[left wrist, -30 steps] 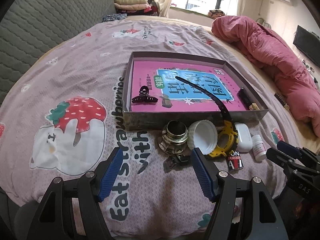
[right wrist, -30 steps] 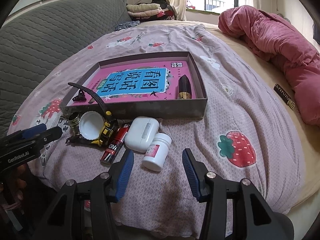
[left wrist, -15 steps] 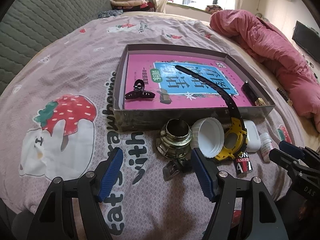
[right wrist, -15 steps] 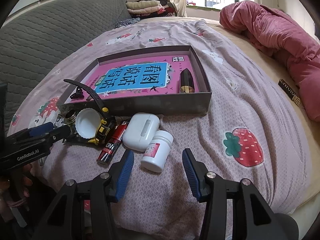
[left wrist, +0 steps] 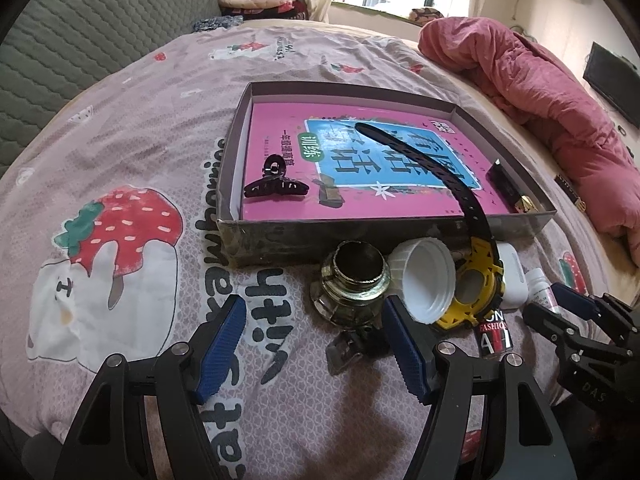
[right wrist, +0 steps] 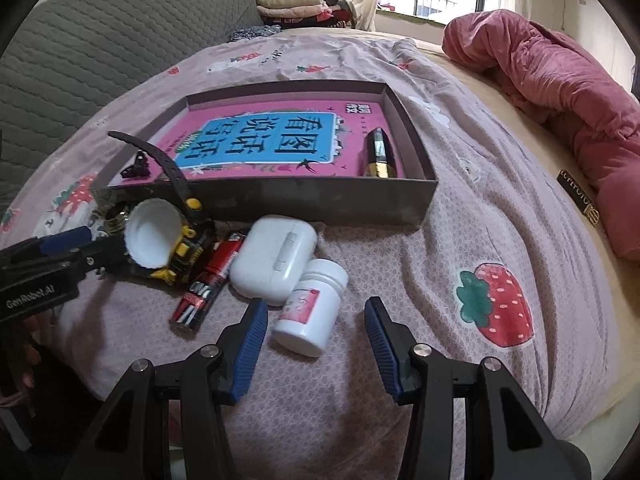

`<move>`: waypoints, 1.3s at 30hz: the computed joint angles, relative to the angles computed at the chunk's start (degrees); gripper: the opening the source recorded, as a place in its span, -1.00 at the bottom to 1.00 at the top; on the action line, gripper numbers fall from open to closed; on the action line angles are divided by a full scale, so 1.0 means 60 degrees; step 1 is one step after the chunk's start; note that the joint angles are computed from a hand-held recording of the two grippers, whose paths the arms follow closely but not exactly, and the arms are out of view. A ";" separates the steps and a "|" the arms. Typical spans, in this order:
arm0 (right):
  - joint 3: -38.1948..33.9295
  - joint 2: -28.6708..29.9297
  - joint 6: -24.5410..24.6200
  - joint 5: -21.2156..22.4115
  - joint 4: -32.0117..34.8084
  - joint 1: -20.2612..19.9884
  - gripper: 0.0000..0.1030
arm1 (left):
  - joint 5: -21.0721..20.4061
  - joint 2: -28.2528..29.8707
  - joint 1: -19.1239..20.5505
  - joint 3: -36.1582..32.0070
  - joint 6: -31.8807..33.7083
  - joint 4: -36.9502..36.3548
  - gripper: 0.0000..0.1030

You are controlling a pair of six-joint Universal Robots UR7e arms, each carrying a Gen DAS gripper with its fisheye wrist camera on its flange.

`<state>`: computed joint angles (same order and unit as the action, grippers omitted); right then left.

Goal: Organize rigid objects
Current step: 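Lower the left gripper around the chrome pipe fitting while the right gripper approaches the white pill bottle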

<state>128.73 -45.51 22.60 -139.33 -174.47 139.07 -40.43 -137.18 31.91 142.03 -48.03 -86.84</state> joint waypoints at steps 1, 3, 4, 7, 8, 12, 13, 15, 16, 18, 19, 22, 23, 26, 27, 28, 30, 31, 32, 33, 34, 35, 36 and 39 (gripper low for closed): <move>0.0034 -0.0035 0.0021 -0.0008 -0.0031 -0.0030 -0.03 | -0.0011 0.0006 0.0049 0.0009 0.0068 -0.0094 0.39; 0.0080 -0.0077 0.0087 -0.0054 -0.0069 -0.0080 -0.03 | -0.0075 0.0059 0.0205 0.0066 0.0352 -0.0462 0.39; 0.0103 -0.0099 0.0111 -0.0068 -0.0078 -0.0107 -0.03 | -0.0077 0.0097 0.0241 0.0081 0.0424 -0.0555 0.39; 0.0136 -0.0134 0.0166 -0.0135 -0.0069 -0.0174 -0.03 | -0.0046 0.0190 0.0316 0.0138 0.0684 -0.0828 0.39; 0.0139 -0.0132 0.0159 -0.0145 -0.0082 -0.0191 -0.03 | -0.0051 0.0228 0.0367 0.0168 0.0806 -0.0984 0.39; 0.0165 -0.0114 0.0115 -0.0177 -0.0154 -0.0222 -0.03 | 0.0017 0.0348 0.0461 0.0265 0.1097 -0.1388 0.39; 0.0177 -0.0114 0.0113 -0.0168 -0.0177 -0.0240 -0.03 | 0.0044 0.0380 0.0481 0.0281 0.1135 -0.1458 0.39; 0.0202 -0.0119 0.0112 -0.0133 -0.0248 -0.0286 -0.03 | 0.0136 0.0528 0.0575 0.0352 0.1309 -0.1802 0.39; 0.0199 -0.0107 0.0100 -0.0127 -0.0280 -0.0303 -0.03 | 0.0182 0.0619 0.0636 0.0379 0.1425 -0.2012 0.39; 0.0198 -0.0072 0.0040 -0.0153 -0.0363 -0.0329 -0.03 | 0.0229 0.0821 0.0838 0.0439 0.1769 -0.2625 0.39; 0.0175 -0.0044 -0.0006 -0.0150 -0.0396 -0.0344 -0.05 | 0.0216 0.0893 0.0937 0.0458 0.1913 -0.2889 0.39; 0.0158 0.0028 -0.0147 -0.0209 -0.0521 -0.0362 -0.10 | 0.0198 0.1030 0.1099 0.0513 0.2166 -0.3335 0.39; 0.0159 0.0053 -0.0200 -0.0212 -0.0577 -0.0373 -0.11 | 0.0183 0.1045 0.1140 0.0530 0.2247 -0.3431 0.39; 0.0160 0.0121 -0.0311 -0.0246 -0.0694 -0.0392 -0.18 | 0.0061 0.1021 0.1276 0.0562 0.2453 -0.3724 0.39; 0.0153 0.0142 -0.0357 -0.0255 -0.0717 -0.0390 -0.20 | 0.0039 0.1013 0.1304 0.0577 0.2503 -0.3799 0.39; 0.0132 0.0176 -0.0412 -0.0271 -0.0730 -0.0390 -0.22 | 0.0042 0.1012 0.1309 0.0584 0.2516 -0.3813 0.39; 0.0097 0.0243 -0.0528 -0.0292 -0.0769 -0.0380 -0.27 | 0.0044 0.1015 0.1329 0.0577 0.2539 -0.3809 0.39; 0.0075 0.0267 -0.0574 -0.0290 -0.0781 -0.0383 -0.30 | 0.0029 0.1002 0.1353 0.0583 0.2583 -0.3836 0.36; 0.0067 0.0286 -0.0625 -0.0288 -0.0802 -0.0378 -0.31 | -0.0013 0.0994 0.1384 0.0588 0.2638 -0.3899 0.32; 0.0062 0.0304 -0.0669 -0.0289 -0.0822 -0.0373 -0.33 | -0.0161 0.0987 0.1455 0.0607 0.2827 -0.4116 0.21; 0.0062 0.0314 -0.0692 -0.0284 -0.0834 -0.0374 -0.34 | -0.0224 0.0956 0.1431 0.0615 0.2848 -0.4103 0.11; 0.0067 0.0317 -0.0701 -0.0269 -0.0853 -0.0380 -0.35 | -0.0226 0.0948 0.1348 0.0643 0.2897 -0.4057 0.05; 0.0075 0.0313 -0.0707 -0.0241 -0.0874 -0.0392 -0.35 | -0.0279 0.0916 0.1251 0.0664 0.2935 -0.4014 -0.12; 0.0109 0.0287 -0.0767 -0.0179 -0.0944 -0.0413 -0.37 | -0.0280 0.0953 0.1169 0.0686 0.2986 -0.4018 -0.20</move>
